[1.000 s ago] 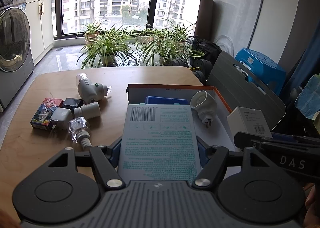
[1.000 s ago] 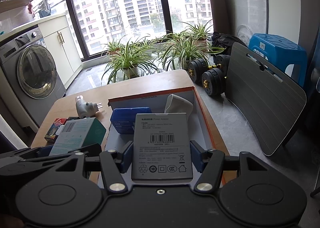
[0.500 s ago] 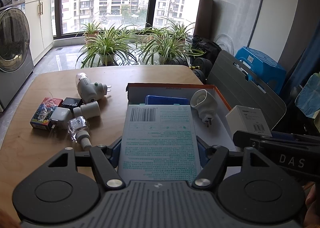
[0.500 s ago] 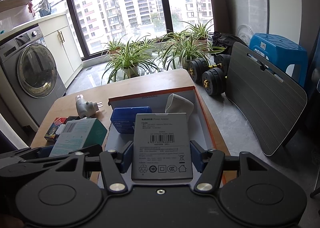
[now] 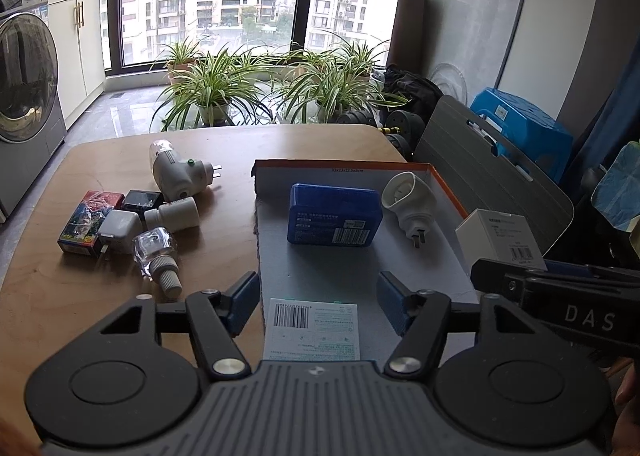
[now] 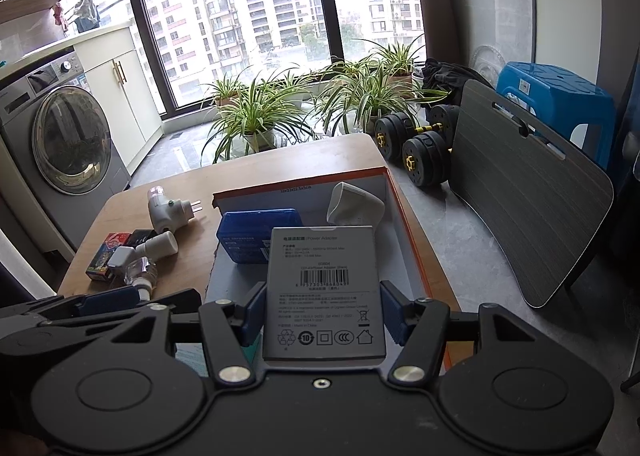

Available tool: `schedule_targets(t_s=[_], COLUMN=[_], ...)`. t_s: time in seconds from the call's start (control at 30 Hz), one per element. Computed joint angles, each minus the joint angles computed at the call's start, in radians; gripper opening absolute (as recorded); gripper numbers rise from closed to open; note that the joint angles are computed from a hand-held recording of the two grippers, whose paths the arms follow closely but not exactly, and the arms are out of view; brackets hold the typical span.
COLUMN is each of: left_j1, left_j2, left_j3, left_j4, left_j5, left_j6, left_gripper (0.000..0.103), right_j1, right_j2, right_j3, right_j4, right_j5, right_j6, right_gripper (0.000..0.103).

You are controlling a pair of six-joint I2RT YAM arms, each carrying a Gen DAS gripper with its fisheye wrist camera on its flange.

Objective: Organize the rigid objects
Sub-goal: 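Open both grippers and withdraw them from the tray box toward the table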

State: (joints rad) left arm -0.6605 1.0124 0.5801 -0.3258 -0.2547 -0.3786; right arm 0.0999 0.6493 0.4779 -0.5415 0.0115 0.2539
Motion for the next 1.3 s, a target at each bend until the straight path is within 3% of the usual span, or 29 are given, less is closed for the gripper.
schedule_targets(t_s=[0.3,0.43,0.63,1.03,1.23,1.3], left_j1=[0.077,0.006,-0.007,-0.01,0.003,0.009], left_j2=[-0.018,0.037,0.184,0.247,0.245,0.225], left_j3=[-0.028,-0.038,-0.024,-0.003,0.006,0.0], left_j4=[-0.039,-0.044,0.01,0.058,0.076,0.087], left_j5=[0.061,0.026,0.021,0.027,0.116,0.154], left_j6=[0.002,0.006,0.013,0.003,-0.024,-0.027], left_gripper=[0.068,0.087,0.087,0.086,0.087,0.087], right_j1=[-0.023,-0.034,-0.061,-0.129,-0.158,-0.15], right_j2=[0.022,0.028,0.039,0.199,0.356,0.368], right_j3=[-0.012,-0.016,-0.018,-0.003,0.049,0.055], right_j4=[0.013,0.015,0.02,0.136,0.233,0.242], right_j5=[-0.027,-0.045,-0.076,-0.145,-0.186,-0.156], right_j6=[-0.002,-0.006,-0.023,-0.098,-0.137,-0.132], right_gripper=[0.071,0.071,0.071,0.071,0.072,0.077])
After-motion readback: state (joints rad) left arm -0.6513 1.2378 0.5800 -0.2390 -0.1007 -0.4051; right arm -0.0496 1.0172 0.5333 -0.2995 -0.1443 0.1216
